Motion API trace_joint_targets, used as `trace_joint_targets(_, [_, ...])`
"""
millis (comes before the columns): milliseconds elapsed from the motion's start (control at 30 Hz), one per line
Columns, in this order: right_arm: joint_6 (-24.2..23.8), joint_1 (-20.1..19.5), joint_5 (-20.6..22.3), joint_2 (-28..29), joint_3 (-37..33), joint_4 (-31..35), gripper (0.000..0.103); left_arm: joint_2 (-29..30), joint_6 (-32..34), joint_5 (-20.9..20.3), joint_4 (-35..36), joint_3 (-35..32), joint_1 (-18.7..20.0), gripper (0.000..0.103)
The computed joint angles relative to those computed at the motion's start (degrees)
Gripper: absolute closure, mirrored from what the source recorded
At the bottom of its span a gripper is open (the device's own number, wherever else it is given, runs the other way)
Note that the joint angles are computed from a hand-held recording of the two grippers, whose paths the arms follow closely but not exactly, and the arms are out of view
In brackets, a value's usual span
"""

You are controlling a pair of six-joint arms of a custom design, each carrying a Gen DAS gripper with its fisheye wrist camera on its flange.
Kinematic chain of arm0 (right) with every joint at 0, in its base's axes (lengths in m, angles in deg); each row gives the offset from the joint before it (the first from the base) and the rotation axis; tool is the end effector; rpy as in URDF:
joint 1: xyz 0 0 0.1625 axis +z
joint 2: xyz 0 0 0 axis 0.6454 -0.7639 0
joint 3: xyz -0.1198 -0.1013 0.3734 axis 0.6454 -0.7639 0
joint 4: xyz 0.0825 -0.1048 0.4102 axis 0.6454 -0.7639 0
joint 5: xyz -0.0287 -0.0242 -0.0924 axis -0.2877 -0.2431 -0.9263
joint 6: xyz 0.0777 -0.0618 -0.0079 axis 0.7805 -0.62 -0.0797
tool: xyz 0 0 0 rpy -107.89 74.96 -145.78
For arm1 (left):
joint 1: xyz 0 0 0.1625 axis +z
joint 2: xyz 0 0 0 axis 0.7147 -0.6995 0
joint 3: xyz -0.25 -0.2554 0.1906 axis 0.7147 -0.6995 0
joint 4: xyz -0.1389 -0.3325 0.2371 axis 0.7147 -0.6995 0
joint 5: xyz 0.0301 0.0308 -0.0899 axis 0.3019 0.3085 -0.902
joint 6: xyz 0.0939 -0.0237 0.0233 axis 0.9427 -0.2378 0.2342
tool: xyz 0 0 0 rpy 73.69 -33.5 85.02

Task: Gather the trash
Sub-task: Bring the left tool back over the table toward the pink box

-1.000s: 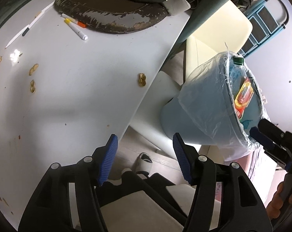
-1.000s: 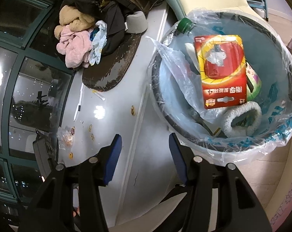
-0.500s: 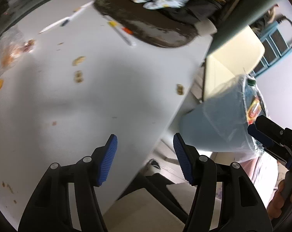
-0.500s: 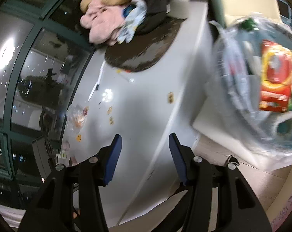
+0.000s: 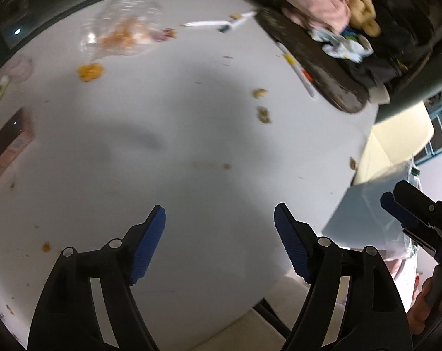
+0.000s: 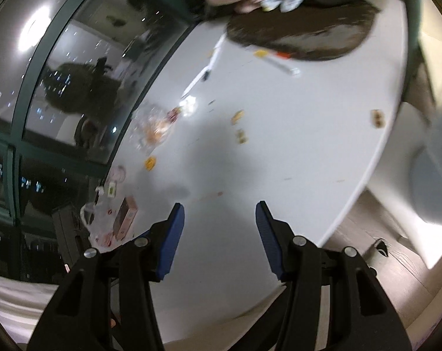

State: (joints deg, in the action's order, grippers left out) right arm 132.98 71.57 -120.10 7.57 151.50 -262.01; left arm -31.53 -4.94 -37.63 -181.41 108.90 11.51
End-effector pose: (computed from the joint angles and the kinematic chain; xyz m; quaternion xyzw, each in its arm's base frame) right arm 0.2362 -0.4128 0.1242 -0.3246 -0.8350 0.4297 0.1131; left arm -0.1795 -0.5846 0.1251 0.3564 0.9137 0.0600 0.1861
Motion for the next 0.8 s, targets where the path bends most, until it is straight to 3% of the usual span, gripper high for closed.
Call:
trace_joint_targets(400, [-9.7, -2.4, 9.5, 6.6, -13.9, 11.0, 0.054, -1.9, -4.3, 3.2, 0.3, -4.4, 4.9, 0.029])
trace_joint_targets(667, [-18.3, -4.9, 17.3, 9.6, -22.1, 18.2, 0.054, -2.4, -8.7, 8.2, -1.1, -5.5, 5.5, 0.028])
trace_joint_targets(800, [-23.1, -6.6, 22.5, 10.5, -26.8, 25.4, 0.054, -2.1, -13.6, 10.7, -1.3, -6.5, 5.2, 0.026])
